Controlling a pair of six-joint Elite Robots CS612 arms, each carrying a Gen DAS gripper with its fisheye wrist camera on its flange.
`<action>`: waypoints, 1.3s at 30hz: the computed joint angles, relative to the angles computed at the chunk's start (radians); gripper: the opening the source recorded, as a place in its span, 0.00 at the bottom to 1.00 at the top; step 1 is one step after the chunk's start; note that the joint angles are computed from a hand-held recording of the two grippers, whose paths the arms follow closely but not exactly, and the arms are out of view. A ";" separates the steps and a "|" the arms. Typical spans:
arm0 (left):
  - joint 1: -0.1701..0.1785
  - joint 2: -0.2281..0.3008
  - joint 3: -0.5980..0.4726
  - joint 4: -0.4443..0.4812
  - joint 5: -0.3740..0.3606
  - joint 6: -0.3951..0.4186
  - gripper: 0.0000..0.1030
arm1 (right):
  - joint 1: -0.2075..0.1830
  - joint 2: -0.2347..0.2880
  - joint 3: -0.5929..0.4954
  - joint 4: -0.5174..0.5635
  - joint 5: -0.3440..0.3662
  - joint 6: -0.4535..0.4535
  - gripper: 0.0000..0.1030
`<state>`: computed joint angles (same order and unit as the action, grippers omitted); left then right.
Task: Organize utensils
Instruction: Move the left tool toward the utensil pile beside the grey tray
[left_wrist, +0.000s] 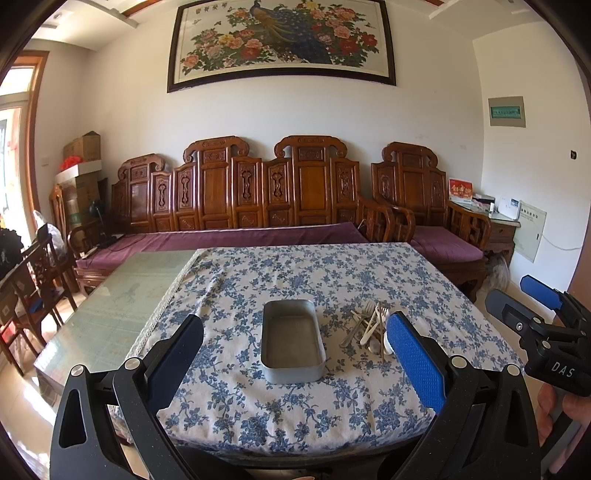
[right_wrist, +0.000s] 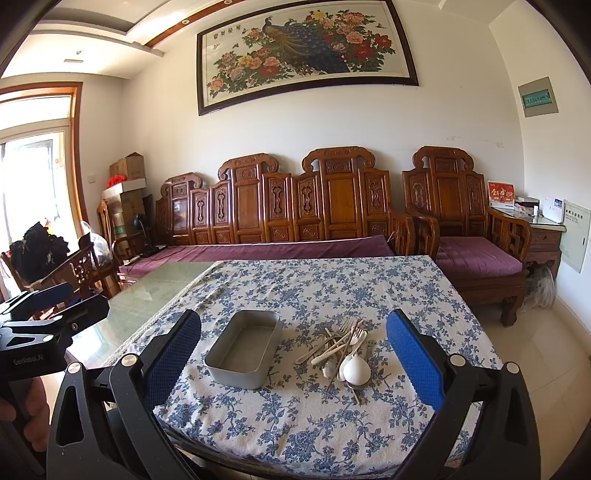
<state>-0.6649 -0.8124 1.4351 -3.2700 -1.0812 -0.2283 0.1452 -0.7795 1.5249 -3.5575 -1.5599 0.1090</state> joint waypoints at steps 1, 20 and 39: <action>0.000 0.000 0.000 0.003 -0.001 -0.001 0.94 | -0.002 0.000 0.000 0.002 0.002 0.002 0.97; 0.037 0.094 -0.124 0.239 -0.142 0.007 0.94 | -0.036 0.072 -0.071 0.123 -0.014 0.019 0.97; 0.083 0.250 -0.376 0.546 -0.289 0.040 0.94 | -0.079 0.224 -0.275 0.387 -0.015 0.008 0.83</action>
